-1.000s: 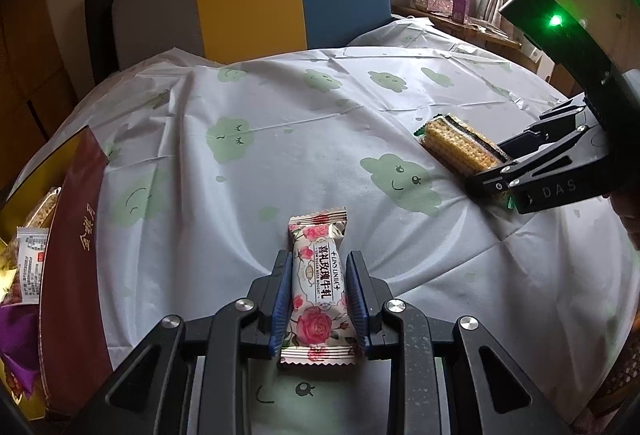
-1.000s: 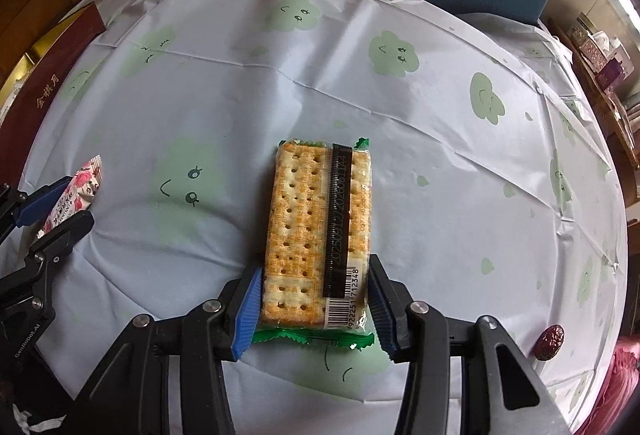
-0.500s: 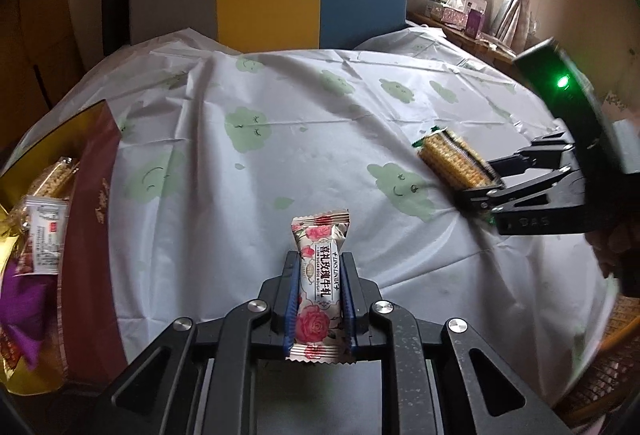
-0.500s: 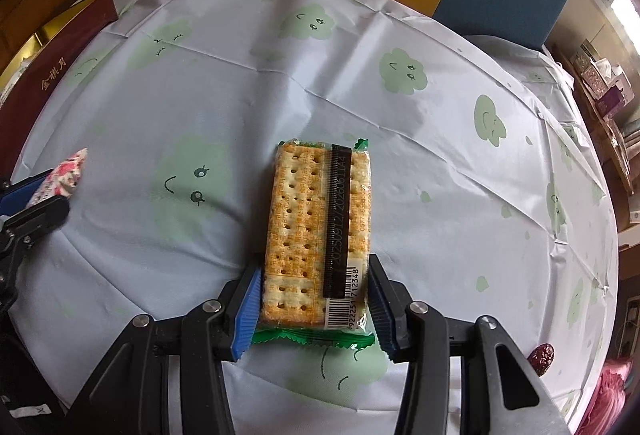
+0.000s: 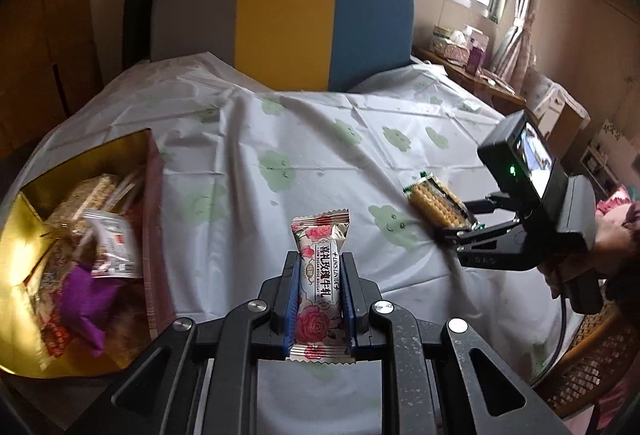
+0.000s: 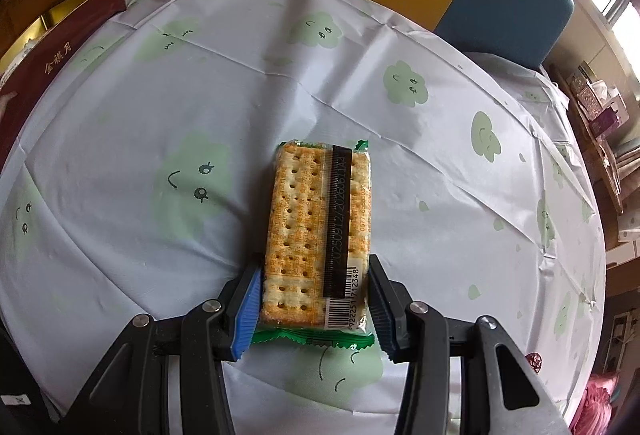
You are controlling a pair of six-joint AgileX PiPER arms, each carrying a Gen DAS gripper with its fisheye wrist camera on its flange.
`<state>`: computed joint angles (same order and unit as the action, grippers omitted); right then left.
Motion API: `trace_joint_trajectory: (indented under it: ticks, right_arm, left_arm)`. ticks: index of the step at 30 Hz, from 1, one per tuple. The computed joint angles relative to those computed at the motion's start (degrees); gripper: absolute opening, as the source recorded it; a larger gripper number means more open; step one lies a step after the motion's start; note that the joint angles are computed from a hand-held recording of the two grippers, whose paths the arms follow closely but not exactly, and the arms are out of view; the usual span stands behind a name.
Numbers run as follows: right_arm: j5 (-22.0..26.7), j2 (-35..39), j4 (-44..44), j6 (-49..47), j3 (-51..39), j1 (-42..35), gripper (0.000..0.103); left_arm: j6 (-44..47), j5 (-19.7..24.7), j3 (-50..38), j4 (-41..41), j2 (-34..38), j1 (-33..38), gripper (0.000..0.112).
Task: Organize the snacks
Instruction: 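Lift the pink candy bar with the left tool while the right holds the cracker pack, then lower the pink candy bar into the gold tray and open the left tool while the right holds crackers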
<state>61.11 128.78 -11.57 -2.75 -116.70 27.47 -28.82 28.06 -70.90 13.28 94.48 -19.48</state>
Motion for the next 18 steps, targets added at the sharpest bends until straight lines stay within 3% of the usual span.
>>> trace_joint_trajectory:
  ticks: [6, 13, 18]
  right_arm:
    - [-0.24, -0.69, -0.63, 0.14, 0.86, 0.4, 0.049]
    - [-0.53, -0.92, -1.42, 0.26, 1.3, 0.85, 0.049]
    - [-0.76, -1.2, -2.19, 0.41, 1.77, 1.23, 0.049]
  left_arm:
    - [4.18, 0.37, 3.21, -5.08, -5.95, 6.19, 0.019]
    - [9.19, 1.76, 5.78, -12.24, -11.1, 23.56, 0.019]
    - [12.32, 3.64, 5.45, -18.06, -10.34, 35.62, 0.019]
